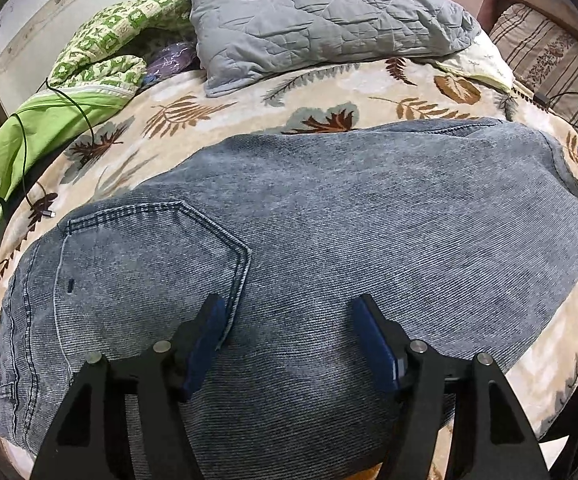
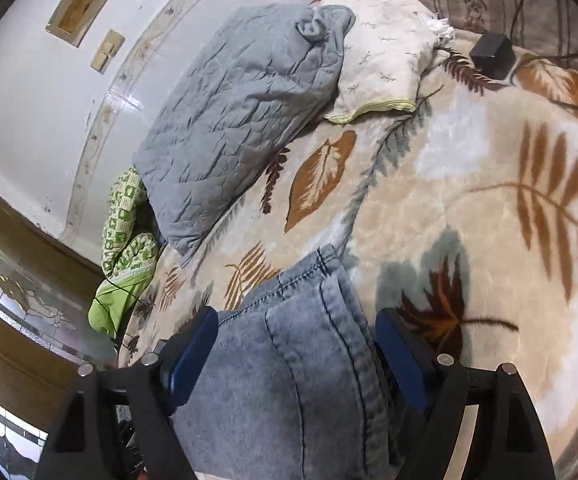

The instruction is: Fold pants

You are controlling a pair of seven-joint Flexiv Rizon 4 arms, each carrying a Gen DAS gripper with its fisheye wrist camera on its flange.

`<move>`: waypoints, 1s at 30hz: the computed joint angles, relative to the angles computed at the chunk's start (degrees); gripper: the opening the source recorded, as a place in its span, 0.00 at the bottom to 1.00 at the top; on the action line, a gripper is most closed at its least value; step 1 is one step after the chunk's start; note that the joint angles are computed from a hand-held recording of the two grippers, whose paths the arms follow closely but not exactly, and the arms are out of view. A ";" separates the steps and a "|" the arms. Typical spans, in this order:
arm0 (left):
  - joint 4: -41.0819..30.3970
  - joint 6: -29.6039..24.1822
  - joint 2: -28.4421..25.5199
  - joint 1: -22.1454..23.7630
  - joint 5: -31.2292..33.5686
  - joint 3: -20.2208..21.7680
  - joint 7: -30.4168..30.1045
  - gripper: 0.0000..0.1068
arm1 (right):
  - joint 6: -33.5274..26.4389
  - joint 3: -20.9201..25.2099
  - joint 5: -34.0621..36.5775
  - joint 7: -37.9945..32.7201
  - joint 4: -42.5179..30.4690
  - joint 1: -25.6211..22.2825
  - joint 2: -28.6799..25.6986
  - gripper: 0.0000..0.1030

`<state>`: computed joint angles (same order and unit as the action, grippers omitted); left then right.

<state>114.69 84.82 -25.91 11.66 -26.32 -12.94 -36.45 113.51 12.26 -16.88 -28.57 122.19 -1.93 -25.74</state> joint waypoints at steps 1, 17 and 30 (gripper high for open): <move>0.10 0.16 0.04 0.28 -0.24 -0.39 0.10 0.64 | -0.09 2.77 -4.43 2.12 -1.24 -3.60 -1.69 0.81; -0.41 1.67 -0.15 3.15 -4.82 -3.96 -0.88 0.64 | -14.63 0.29 -6.29 -4.15 -11.55 0.51 -5.93 0.12; -2.61 1.33 -1.49 0.43 -2.22 0.32 -6.94 0.64 | -21.12 -15.52 5.43 -7.85 -16.24 14.77 -7.38 0.12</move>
